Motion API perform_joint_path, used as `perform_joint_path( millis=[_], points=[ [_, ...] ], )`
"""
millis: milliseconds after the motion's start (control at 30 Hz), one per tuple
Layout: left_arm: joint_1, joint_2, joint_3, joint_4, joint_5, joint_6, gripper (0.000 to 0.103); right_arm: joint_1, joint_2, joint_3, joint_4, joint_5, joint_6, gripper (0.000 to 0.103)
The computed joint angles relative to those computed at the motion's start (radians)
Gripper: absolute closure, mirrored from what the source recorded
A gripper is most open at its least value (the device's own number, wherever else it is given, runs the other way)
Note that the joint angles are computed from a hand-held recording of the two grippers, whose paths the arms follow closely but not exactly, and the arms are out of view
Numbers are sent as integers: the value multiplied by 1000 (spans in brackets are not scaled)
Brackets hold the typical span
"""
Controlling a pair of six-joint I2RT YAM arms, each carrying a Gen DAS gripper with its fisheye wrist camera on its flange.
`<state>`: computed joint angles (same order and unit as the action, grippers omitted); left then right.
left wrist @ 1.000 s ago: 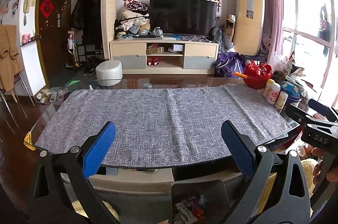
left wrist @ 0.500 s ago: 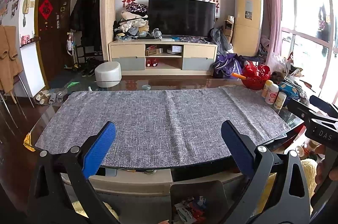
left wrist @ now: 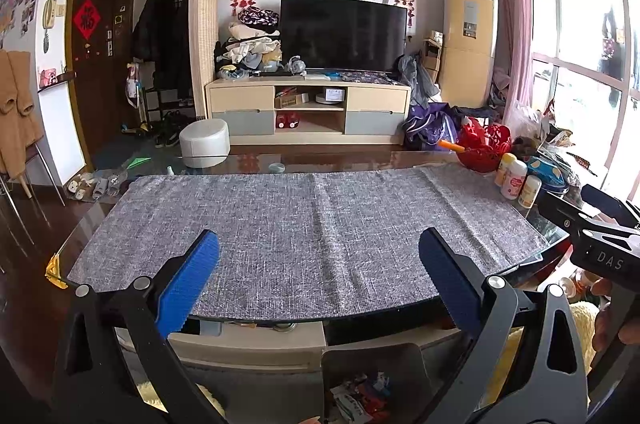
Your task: Collect trash
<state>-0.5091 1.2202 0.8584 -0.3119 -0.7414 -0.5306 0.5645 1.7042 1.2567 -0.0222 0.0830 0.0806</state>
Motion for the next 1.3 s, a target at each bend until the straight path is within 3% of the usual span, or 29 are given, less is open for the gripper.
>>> perform_joint_path(
  millis=[1300],
  points=[
    [-24, 11, 11, -13, -8, -19, 8, 13, -4, -31, 8, 18, 44, 3]
  ],
)
